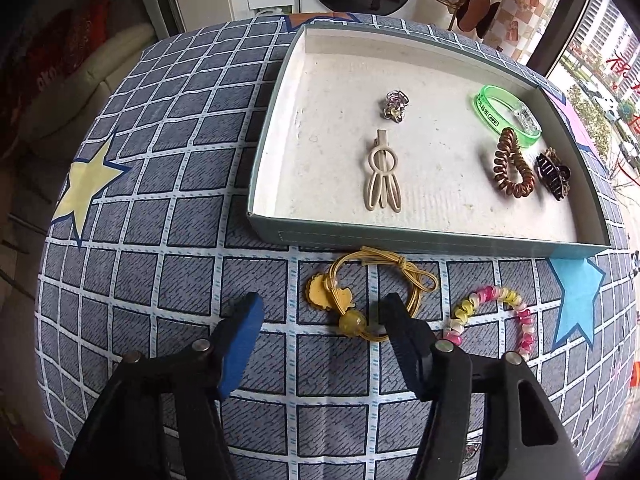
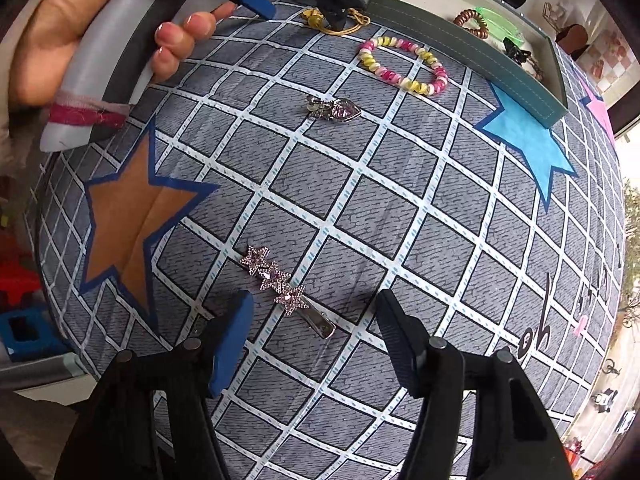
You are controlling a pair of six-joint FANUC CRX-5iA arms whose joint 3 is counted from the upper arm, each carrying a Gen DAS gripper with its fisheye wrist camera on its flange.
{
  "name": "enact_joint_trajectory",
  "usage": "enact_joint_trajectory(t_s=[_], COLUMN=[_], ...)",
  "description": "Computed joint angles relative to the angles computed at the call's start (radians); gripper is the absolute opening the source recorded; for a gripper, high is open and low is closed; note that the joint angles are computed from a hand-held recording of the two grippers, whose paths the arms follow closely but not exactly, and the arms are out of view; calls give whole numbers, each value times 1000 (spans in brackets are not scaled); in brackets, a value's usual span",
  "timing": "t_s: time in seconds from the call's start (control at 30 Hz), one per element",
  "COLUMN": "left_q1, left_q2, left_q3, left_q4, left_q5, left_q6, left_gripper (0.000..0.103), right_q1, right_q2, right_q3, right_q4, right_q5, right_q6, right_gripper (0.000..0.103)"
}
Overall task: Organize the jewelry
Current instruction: 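Grasp the yellow beaded hair tie with the left tool while the right tool grasps the star hair clip, then lift the yellow hair tie and star clip and carry both over the tray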
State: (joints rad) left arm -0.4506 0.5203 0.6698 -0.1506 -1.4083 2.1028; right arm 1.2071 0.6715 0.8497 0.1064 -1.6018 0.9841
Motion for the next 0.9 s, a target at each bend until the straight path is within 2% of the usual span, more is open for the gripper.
enact_joint_trajectory(t_s=[0.07, 0.1, 0.17, 0.2, 0.23, 0.47, 0.63, 0.73, 0.9], left_q1=[-9, -10, -15, -14, -11, -4, 2, 3, -5], left_q2=[6, 5, 13, 12, 7, -53, -102, -142, -186], left_q3=[13, 13, 26, 22, 13, -59, -105, -146, -188], left_q4=[-6, -5, 4, 12, 26, 66, 90, 96, 98], left_q5=[-1, 3, 0, 5, 13, 67, 89, 109, 122], left_q6=[-2, -9, -20, -25, -30, -43, -53, -66, -79], left_gripper=[51, 39, 26, 25, 25, 25, 25, 25, 25], right_q1=[13, 16, 22, 25, 27, -13, -59, -93, -127], right_q2=[-2, -5, -3, -2, 3, 17, -24, -43, -61], right_q3=[-13, -19, -19, -16, -10, 54, 22, 11, -3], right_q4=[19, 22, 24, 23, 25, -20, -83, -122, -140], right_q5=[7, 11, 11, 10, 5, -23, 22, 44, 82], right_q6=[5, 6, 9, 10, 9, -38, -126, -184, -248], right_gripper=[55, 51, 43, 35, 34, 33, 33, 11, 10])
